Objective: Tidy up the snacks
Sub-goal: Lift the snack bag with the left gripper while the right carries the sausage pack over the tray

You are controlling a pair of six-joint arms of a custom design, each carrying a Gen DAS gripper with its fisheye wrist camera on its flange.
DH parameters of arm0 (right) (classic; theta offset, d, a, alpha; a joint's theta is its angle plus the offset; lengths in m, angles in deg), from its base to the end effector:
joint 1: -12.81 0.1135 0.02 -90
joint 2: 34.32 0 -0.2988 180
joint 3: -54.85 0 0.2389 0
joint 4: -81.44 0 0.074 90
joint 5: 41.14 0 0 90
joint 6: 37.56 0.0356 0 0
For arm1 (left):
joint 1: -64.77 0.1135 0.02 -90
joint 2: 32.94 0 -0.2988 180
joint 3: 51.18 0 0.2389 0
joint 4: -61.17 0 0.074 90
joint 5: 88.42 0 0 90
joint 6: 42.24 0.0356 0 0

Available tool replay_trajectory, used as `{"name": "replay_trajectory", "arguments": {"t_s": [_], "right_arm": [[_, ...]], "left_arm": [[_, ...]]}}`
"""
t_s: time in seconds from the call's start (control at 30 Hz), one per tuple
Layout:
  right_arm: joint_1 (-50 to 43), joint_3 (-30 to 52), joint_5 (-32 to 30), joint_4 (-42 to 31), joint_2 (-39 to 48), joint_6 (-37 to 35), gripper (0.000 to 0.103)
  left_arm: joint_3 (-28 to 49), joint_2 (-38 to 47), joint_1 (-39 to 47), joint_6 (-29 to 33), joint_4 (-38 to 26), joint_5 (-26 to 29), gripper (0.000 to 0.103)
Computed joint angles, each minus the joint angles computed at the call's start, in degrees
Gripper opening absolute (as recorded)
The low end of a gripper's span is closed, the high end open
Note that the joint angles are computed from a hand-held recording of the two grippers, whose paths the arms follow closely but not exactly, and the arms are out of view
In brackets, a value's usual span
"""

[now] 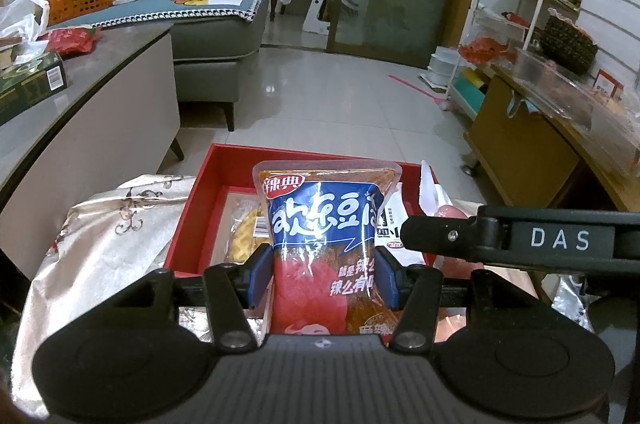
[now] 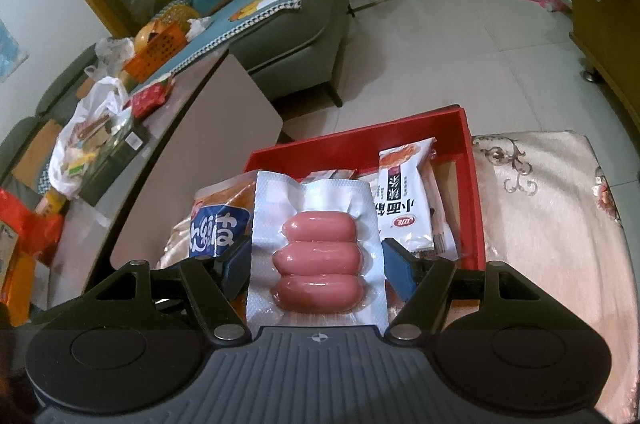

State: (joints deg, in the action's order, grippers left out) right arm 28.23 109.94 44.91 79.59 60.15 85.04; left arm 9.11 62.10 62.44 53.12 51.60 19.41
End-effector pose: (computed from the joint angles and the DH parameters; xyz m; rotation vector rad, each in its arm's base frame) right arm 0.2985 0.0849 0.1876 0.3136 2.3211 0.5057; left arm 0.3190 -0.0239 0.1996 0.3081 2.3017 -0.3375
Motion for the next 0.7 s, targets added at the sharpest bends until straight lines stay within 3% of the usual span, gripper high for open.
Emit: {"name": "replay_trajectory", "arguments": {"t_s": [0.7], "right_arm": [[-5.0, 4.1, -2.6, 1.5, 7.1, 0.6, 0.075]], "left_arm": [[8.3, 10.1, -2.6, -3.5, 1.4, -4.7, 0.047]]}}
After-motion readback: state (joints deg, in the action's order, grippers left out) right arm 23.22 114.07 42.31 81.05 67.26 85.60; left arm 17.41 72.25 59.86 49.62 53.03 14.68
